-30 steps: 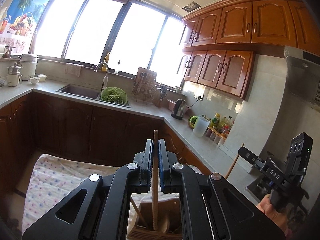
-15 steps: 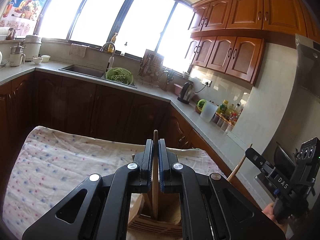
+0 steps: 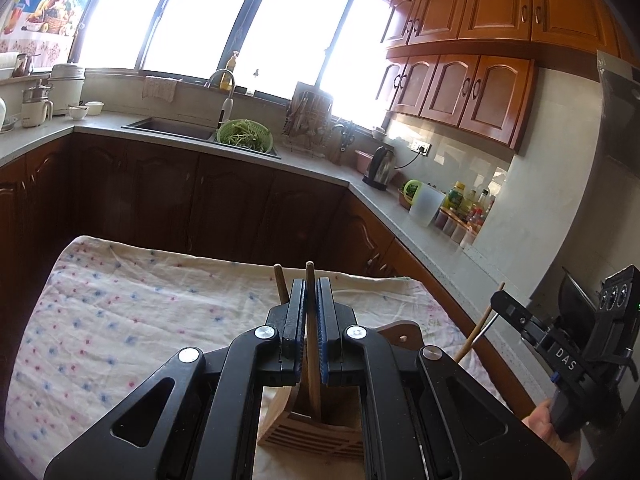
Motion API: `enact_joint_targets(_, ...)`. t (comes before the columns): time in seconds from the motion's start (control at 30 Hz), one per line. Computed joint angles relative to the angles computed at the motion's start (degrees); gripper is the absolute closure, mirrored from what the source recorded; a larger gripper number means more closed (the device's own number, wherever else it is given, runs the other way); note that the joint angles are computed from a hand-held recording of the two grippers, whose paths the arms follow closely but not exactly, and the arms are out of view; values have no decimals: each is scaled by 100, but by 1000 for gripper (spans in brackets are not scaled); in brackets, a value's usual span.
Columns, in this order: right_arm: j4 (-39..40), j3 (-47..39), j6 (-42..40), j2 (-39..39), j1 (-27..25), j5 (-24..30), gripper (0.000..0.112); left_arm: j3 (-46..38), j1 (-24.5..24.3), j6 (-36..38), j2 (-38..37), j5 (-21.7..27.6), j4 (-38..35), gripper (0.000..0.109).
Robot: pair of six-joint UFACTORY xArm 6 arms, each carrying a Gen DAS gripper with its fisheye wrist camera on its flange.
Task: Organize utensils
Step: 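Lower the left gripper's chopstick into the holder while the right gripper lowers and opens, then open the left gripper and pull both grippers back from the holder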
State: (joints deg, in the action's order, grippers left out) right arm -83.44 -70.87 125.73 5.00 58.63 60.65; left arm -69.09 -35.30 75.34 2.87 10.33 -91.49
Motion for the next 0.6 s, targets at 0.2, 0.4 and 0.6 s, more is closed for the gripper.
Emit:
enact_joint_targets(0.2, 25, 56, -11, -22, -25, -33, 107, -3, -6, -343, 13, -15, 354, 104)
enact_joint_targets(0.4, 76, 155, 1, -130, -64, -173, 102, 92, -4, -914, -42, 38, 904, 97)
enact_joint_targets(0.6, 63, 257, 187, -271, 59, -64, 78, 277, -122, -442, -289, -98, 488, 77)
